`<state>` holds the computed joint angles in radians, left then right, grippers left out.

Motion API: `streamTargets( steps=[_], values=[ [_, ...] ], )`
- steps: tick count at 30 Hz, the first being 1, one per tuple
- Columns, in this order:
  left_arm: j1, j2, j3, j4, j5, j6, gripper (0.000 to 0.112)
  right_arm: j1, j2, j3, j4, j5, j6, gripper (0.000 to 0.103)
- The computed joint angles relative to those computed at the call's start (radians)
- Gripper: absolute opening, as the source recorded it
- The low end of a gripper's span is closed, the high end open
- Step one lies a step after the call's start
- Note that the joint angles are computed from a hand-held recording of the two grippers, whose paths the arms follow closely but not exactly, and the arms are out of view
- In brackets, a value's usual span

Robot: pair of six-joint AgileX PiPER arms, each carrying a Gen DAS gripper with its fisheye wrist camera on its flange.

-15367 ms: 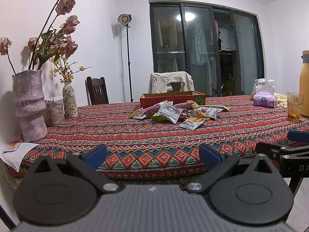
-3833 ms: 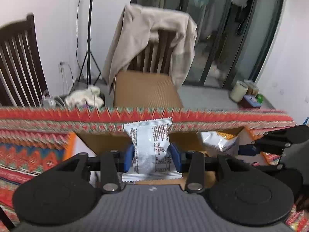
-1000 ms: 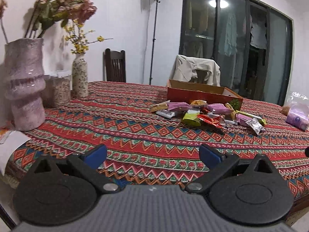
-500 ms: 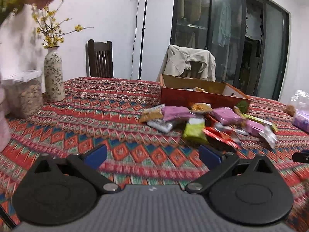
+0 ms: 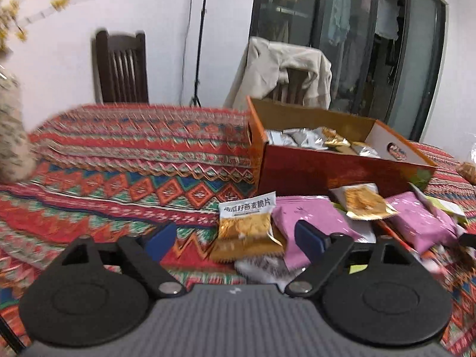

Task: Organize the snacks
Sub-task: 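Grasp an oat-crisp packet with the left tool while the right grasps a silver bag, then carry the oat-crisp packet with the left tool toward the cardboard box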

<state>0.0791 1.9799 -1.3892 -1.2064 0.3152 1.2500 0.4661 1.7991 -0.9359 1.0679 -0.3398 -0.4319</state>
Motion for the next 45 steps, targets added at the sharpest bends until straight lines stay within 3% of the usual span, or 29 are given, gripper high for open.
streamTargets(
  steps=[2,6,7,9,12,17,18,24,29,36,41,45],
  values=[
    [-0.001,0.069,-0.088,0.094,0.034,-0.118,0.08,-0.007,0.028,-0.031,0.058,-0.007,-0.078,0.061],
    [0.019,0.12,-0.13,-0.01,0.086,-0.048,0.08,0.008,0.058,-0.054,0.142,-0.03,-0.227,0.044],
    [0.028,0.125,-0.134,-0.025,0.107,-0.039,0.077,0.01,0.06,-0.063,0.168,-0.03,-0.269,0.043],
    [0.052,0.133,-0.143,-0.047,0.179,-0.028,0.054,0.018,0.068,-0.08,0.234,-0.034,-0.355,0.043],
    [0.084,0.154,-0.189,-0.006,0.3,-0.088,0.046,0.022,0.078,-0.097,0.27,-0.033,-0.413,0.043],
    [0.076,0.088,-0.129,0.04,0.271,-0.103,0.044,0.04,0.073,-0.095,0.303,-0.06,-0.458,0.035],
    [0.082,0.062,-0.096,0.005,0.272,-0.067,0.044,0.05,0.065,-0.089,0.315,-0.07,-0.472,0.017],
    [0.132,-0.242,0.288,-0.284,0.238,0.27,0.044,0.115,-0.051,0.032,0.285,-0.103,-0.435,0.017],
    [0.185,-0.562,0.638,-0.443,0.207,0.433,0.044,0.233,-0.186,0.168,0.266,-0.171,-0.371,0.017],
    [0.385,-0.889,0.852,-0.232,0.4,0.235,0.044,0.487,-0.32,0.257,0.442,-0.321,-0.5,0.017],
    [0.461,-1.03,0.9,-0.175,0.48,0.16,0.044,0.642,-0.415,0.312,0.517,-0.433,-0.529,0.017],
    [0.451,-1.08,0.915,-0.157,0.492,0.129,0.044,0.728,-0.468,0.348,0.567,-0.496,-0.539,0.017]
  ],
)
